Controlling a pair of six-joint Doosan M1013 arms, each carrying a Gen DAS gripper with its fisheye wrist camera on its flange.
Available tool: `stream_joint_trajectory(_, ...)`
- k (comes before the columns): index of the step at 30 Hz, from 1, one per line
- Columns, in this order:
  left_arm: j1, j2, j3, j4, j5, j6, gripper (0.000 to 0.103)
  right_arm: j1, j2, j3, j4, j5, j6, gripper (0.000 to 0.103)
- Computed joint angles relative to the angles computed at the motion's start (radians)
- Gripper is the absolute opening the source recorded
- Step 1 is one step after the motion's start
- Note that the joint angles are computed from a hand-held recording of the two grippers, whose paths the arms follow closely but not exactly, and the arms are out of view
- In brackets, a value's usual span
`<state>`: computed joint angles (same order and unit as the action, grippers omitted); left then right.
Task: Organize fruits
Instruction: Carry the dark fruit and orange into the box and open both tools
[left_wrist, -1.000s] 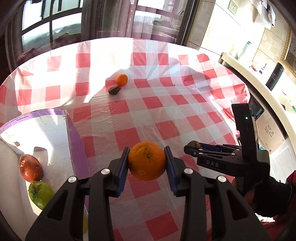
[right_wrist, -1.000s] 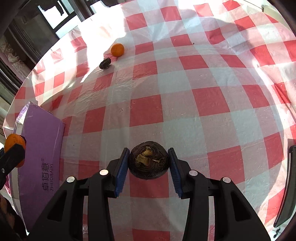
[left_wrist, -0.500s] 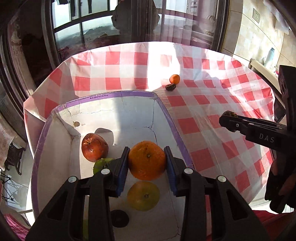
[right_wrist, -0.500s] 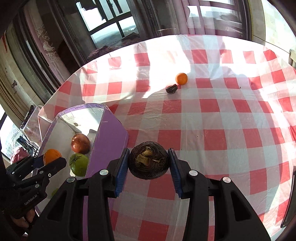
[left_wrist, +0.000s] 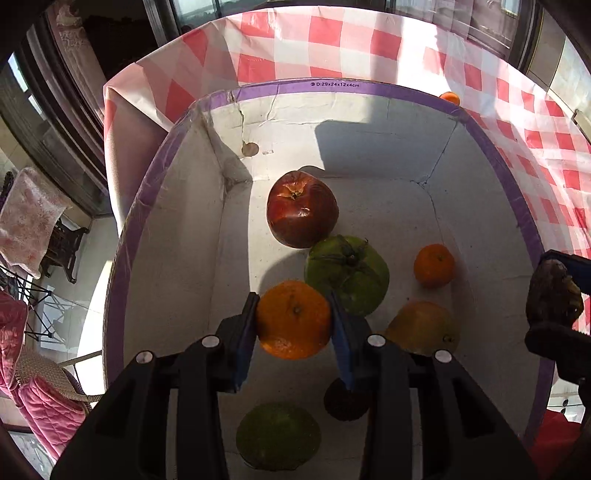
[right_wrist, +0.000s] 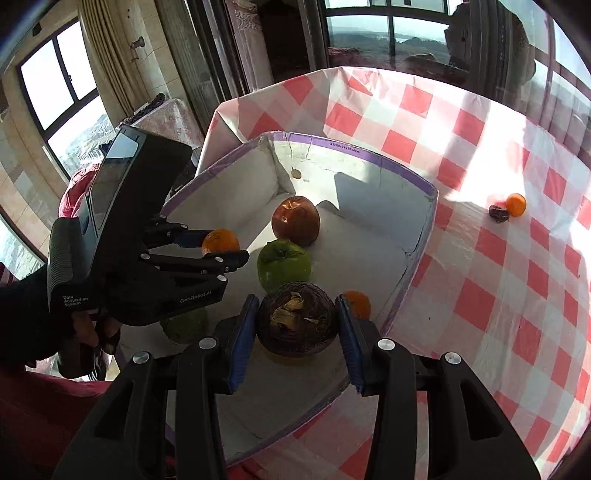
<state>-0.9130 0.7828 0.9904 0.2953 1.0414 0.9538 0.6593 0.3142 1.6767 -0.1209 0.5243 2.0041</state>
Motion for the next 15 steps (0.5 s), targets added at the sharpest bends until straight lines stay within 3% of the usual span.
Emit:
stream_joint_trajectory(2,0.011,0.007,-0.006,-0.016,0.028,0.005,0.037,-0.002,0.031,-0.031,0.177,0.067,-0.218,0.042)
stream_joint_trajectory(6,0.024,0.027,-0.034,-0.039,0.087,0.036,0.037,0.011,0.087,-0.100,0.302,0.210,-0.433,0.042)
stream_joint_trajectory(15,0.049,0.077,-0.098,-0.134,0.211,0.132,0.038,0.047,0.221,-0.265,0.223,0.524,-0.494,0.042)
